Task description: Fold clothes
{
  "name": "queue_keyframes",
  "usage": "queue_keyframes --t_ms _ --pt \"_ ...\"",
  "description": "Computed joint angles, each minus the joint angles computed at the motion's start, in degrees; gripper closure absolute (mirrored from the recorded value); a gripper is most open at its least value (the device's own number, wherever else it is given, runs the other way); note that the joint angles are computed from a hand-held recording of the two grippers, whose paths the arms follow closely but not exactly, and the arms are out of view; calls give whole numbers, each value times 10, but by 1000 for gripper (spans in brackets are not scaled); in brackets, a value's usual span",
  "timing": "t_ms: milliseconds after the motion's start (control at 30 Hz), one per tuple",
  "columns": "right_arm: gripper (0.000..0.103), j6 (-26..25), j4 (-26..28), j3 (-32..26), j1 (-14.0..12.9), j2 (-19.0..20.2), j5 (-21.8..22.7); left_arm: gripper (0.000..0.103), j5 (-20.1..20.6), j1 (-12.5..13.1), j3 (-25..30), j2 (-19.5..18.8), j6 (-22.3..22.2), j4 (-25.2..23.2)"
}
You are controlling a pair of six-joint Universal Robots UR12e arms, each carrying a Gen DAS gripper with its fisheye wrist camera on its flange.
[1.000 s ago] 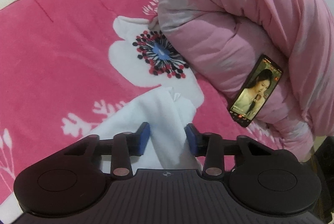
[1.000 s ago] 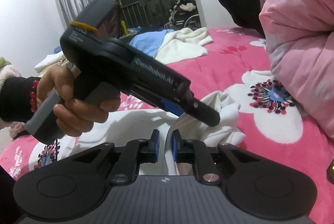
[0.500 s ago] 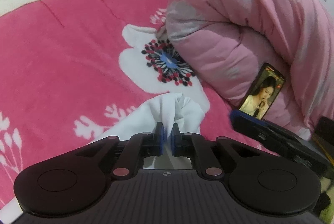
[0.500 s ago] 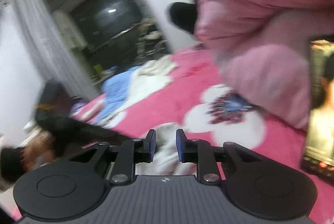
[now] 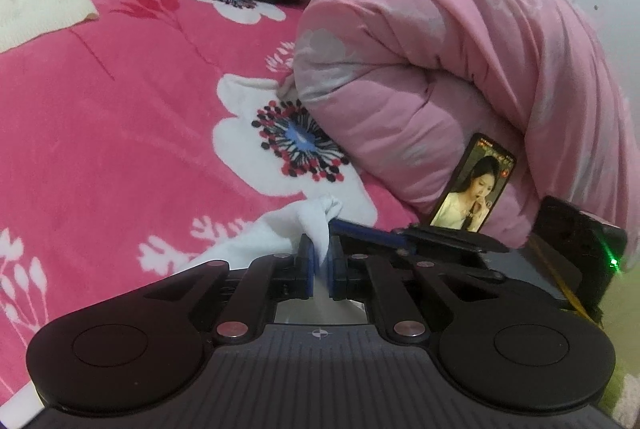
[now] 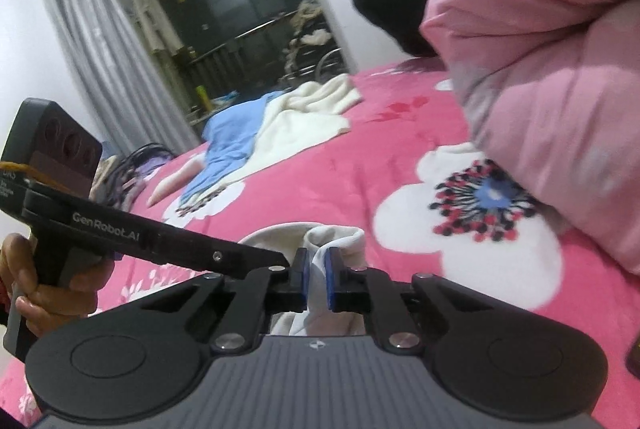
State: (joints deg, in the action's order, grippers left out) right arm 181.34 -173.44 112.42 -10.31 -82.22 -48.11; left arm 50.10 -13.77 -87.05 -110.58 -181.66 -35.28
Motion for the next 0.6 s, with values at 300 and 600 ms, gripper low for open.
queue_keyframes --t_ms 300,600 --pt "98 -70 59 -6 6 -6 0 99 -27 4 -2 -2 -12 18" --pt "95 -71 49 8 7 -32 -97 99 -13 5 1 -6 -24 8"
